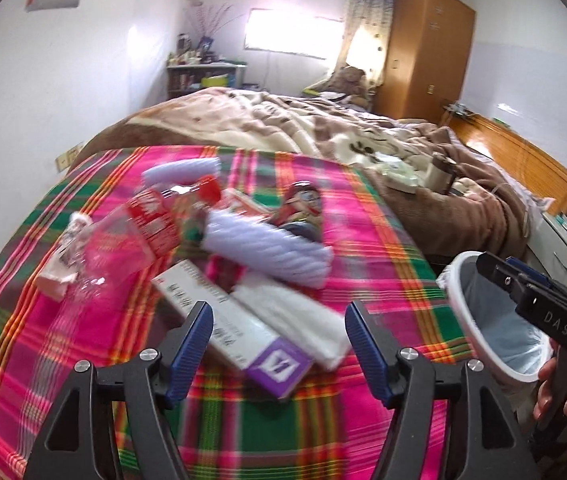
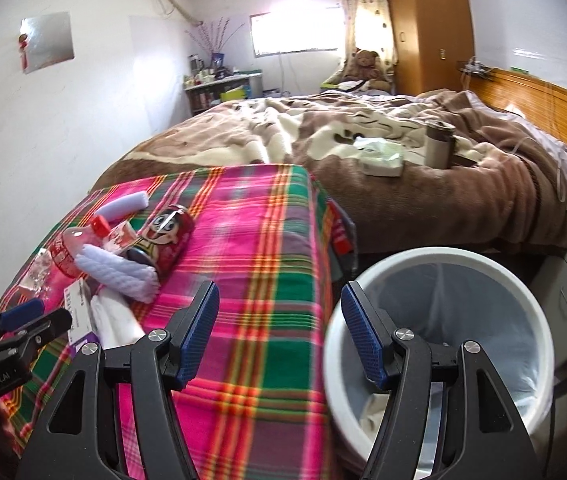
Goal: Collect trash
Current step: 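Move both tools back over the remaining trash on the bed, then grasp the purple-white ointment box with left tool while right tool grasps red cartoon can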
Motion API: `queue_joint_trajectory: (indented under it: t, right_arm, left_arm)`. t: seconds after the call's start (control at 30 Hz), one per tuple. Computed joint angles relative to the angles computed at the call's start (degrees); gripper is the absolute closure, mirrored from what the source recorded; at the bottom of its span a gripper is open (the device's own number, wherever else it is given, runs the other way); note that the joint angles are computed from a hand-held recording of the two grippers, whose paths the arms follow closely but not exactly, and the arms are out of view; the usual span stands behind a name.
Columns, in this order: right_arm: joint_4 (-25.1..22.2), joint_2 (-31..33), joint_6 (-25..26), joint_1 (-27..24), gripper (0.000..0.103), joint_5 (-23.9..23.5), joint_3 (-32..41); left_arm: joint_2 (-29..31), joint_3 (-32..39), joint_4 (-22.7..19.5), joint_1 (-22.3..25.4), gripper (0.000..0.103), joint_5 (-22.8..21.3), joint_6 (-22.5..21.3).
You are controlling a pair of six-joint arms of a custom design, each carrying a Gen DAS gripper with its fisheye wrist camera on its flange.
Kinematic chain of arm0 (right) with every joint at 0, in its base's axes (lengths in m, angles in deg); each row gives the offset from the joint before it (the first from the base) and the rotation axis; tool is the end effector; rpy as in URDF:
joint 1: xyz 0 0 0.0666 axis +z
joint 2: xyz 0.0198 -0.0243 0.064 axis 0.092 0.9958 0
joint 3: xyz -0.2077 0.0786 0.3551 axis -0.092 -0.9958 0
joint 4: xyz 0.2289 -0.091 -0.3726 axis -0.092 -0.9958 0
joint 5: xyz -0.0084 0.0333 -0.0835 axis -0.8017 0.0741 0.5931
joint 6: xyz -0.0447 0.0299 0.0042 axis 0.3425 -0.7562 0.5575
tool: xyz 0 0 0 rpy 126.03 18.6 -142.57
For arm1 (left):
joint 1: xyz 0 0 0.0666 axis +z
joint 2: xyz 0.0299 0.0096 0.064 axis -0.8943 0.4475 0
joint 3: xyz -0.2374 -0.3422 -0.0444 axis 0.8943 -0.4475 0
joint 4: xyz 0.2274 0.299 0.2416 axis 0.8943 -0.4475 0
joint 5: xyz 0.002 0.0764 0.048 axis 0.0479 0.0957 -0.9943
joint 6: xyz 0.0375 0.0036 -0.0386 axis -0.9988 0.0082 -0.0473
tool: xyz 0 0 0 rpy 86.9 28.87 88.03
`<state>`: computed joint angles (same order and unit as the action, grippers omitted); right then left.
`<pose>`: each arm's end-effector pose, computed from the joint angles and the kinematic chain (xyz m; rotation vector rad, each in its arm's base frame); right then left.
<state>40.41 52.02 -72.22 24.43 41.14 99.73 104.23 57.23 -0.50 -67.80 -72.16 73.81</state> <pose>0.6515 0.2291 0.3740 -0.3443 2.2281 0.3168 0.5892 -0.0404 0.3636 -0.3504 2.2564 -0.0378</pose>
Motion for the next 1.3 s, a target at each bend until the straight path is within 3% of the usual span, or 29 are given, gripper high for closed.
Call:
queue_joint_trajectory:
  t: [0.27,0.63,0.97,1.2,1.3]
  right_arm:
    - [-0.71,2.91,0.27,1.74,0.038,-0.69,4.34]
    - [-6.75,7.93,0.89,3.69,0.038,-2.93,11.23]
    - [-13.3,14.14,-1.23,4.89,0.038,-5.71,20.85]
    - [-17.32,18.26,-0.51,5.99,0.038,-4.37,26.72]
    - [-18.42,19.62,-0.52,6.24,0.032,-4.52,28.81]
  left_arm:
    - [2.43,1.06,-2.88,2.67,0.035,2.61,2.33]
    - [7.33,5.64,-7.26,2.63,0.034,4.23,2.78]
    - [5.45,2.81,-6.99,4.86,0.035,4.58,2.31]
    - [4.62,1.43,-6.27,6.63,0.035,4.42,2.18]
    - [4.97,1.94,-6.19,7.03,0.035,4.92,1.4]
